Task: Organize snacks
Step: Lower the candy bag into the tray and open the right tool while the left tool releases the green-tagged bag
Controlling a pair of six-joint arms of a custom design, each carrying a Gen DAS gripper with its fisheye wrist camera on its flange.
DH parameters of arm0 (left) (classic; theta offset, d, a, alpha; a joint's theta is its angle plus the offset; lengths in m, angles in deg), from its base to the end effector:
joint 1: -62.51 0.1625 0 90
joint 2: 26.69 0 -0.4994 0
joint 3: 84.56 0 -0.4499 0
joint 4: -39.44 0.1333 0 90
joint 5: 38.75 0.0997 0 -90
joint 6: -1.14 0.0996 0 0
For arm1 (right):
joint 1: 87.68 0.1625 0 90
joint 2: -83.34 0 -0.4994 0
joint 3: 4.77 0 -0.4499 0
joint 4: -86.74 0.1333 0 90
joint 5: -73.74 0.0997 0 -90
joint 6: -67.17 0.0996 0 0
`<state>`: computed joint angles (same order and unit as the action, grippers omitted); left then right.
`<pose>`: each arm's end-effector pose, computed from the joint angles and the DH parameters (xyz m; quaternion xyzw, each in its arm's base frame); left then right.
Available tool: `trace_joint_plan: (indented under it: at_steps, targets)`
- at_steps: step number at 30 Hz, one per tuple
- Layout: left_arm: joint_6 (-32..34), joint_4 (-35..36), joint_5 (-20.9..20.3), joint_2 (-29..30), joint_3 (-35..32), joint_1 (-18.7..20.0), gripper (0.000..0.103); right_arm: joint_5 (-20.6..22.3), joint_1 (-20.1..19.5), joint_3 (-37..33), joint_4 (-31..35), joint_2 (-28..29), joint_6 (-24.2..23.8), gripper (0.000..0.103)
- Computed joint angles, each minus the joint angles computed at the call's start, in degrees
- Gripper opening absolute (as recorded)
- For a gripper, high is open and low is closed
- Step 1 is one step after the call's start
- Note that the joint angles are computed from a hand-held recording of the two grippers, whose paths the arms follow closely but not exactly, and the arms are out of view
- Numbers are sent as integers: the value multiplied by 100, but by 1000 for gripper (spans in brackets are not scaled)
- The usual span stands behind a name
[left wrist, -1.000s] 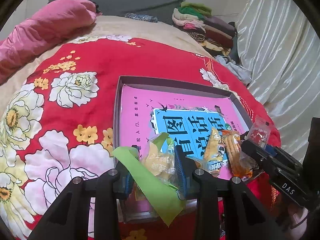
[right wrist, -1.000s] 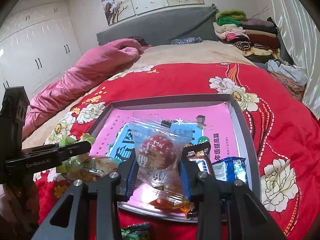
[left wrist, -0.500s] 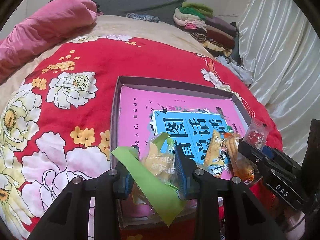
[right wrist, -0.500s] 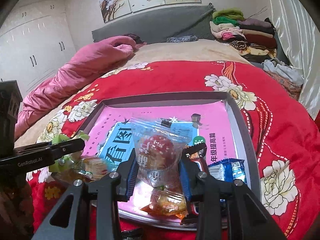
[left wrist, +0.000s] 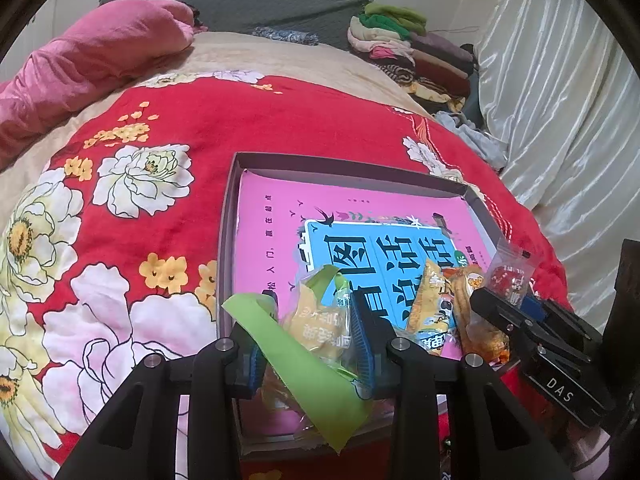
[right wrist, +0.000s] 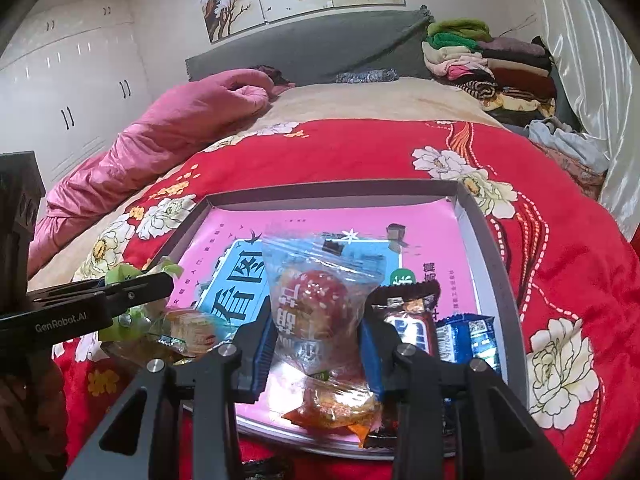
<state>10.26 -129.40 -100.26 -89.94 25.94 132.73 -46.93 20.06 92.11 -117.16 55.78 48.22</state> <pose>-0.0535 -0.6831 0.2557 0.1679 0.9199 -0.2847 0.2112 0.3018 -0.6728 -0.0184 0.1856 -0.8786 0.3632 0.2485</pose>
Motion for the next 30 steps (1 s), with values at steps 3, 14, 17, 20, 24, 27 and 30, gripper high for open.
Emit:
trace_joint_plan:
  at_steps: [3, 14, 17, 20, 24, 27, 30]
  targets:
    - [10, 3, 14, 5, -7, 2, 39, 38, 0, 11, 22, -5, 0, 39]
    - [7, 2, 27, 4, -3, -1, 39, 157, -17, 58, 60, -31, 73, 39]
    - [28, -22, 62, 3, -9, 9, 39, 291, -18, 92, 83, -47, 34, 39]
    - [34, -49, 101, -11, -4, 22, 39, 426, 0, 119, 125, -42, -50, 39]
    - [26, -69, 159, -11, -23, 51, 39, 500, 20, 130, 200, -19, -59, 39]
    - [121, -166, 271, -5, 23, 20, 39, 505, 25, 148, 234, -11, -57, 39]
    - [249, -271, 398, 4, 89, -28, 39, 466, 26, 178, 229, -7, -85, 39]
